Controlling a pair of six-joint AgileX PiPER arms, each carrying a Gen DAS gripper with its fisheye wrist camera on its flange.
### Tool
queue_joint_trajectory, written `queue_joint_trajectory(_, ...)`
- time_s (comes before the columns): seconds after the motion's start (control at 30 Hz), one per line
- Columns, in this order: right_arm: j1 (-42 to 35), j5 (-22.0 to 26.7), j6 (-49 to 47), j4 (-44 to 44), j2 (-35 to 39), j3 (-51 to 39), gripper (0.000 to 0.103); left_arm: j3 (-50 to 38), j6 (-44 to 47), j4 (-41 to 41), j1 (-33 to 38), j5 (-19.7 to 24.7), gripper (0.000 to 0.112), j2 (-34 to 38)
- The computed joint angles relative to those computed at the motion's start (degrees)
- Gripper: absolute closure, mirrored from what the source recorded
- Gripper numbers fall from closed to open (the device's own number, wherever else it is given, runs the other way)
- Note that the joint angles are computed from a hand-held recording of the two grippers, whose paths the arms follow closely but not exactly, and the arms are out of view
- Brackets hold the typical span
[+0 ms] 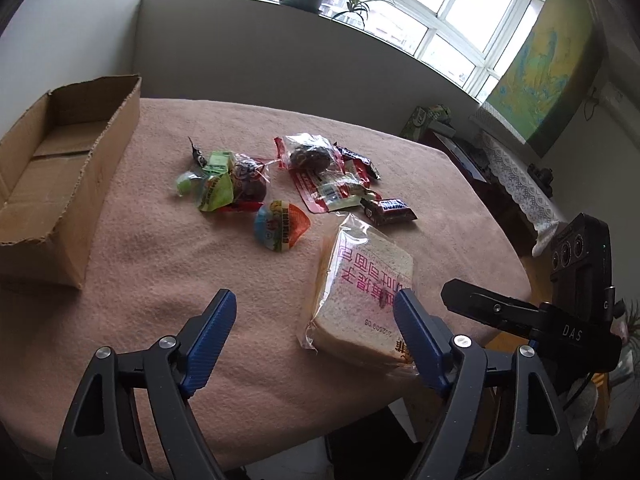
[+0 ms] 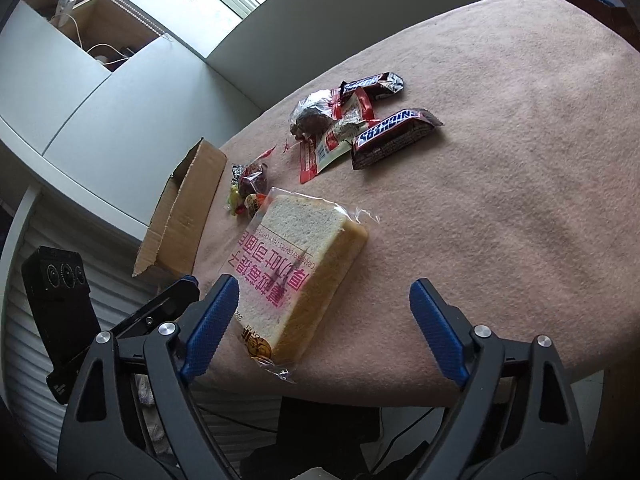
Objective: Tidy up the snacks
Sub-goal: 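Move the left tool to the bagged bread loaf and close on it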
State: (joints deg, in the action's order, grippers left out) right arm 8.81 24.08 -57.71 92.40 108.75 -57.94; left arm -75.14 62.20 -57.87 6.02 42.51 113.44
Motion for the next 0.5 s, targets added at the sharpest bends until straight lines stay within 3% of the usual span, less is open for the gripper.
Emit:
queue_joint_trajectory(0.13,-1.47,4.86,0.06,1.35,3.06,-1.57,0.025,-3.15,-2.6,1.34,0.36,3.96,0.038,3.14)
queue_joint_trajectory(0.23,-2.06,7.47,-0.28,1.98,4.28,-2.43,0.031,-4.86,-3.59,1.82,0.51,6.28,0.047,4.85)
queue_joint_trajectory(0.33,-2.5,10.6,0.6,1.07,6.07,-4.19,0.044,-6.35,-4.3,2.15,0.52,8.35,0.056,6.44)
queue_joint_trajectory(0.5,-2.63,11.5,1.68,0.2,7.8,-5.78,0.054,-7.72,-4.2,2.02,0.64,11.1,0.063,8.04)
